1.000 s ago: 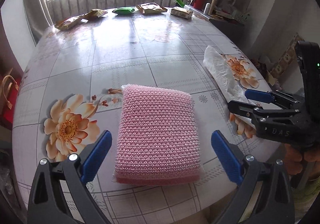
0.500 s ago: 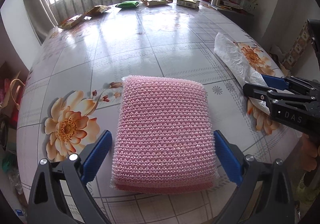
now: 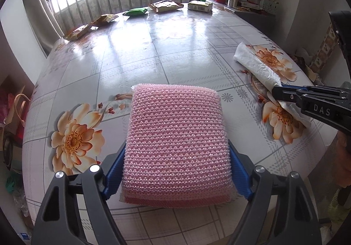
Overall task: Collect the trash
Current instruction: 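Lift the tissue and pink sponge off the table with both tools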
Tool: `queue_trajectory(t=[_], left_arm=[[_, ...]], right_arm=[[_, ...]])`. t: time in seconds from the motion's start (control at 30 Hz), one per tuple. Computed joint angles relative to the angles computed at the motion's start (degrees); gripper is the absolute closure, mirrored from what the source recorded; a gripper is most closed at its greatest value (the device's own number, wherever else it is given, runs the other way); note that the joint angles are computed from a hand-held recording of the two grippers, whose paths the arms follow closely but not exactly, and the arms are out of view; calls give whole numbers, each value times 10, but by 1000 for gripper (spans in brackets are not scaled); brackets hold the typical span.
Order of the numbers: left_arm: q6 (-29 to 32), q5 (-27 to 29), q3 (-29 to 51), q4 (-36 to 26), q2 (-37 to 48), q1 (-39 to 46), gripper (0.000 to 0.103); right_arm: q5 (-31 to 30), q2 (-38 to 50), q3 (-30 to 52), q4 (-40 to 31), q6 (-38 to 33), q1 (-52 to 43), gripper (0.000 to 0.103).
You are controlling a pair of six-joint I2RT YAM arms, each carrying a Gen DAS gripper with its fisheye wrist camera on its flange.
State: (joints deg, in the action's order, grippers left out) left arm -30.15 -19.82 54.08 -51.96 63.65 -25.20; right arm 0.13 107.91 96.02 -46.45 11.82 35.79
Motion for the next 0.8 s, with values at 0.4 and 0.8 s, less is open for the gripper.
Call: queue_trajectory(t=[0.4,0.8], left_arm=[[-16,-40,15,-18,-7,-35,24],[-28,-52,33,-31,-6,-52,24]], right_arm=[[-15,-32,-28,14,31,-10,100],[-38,-81,-62,29,44,-28,100]])
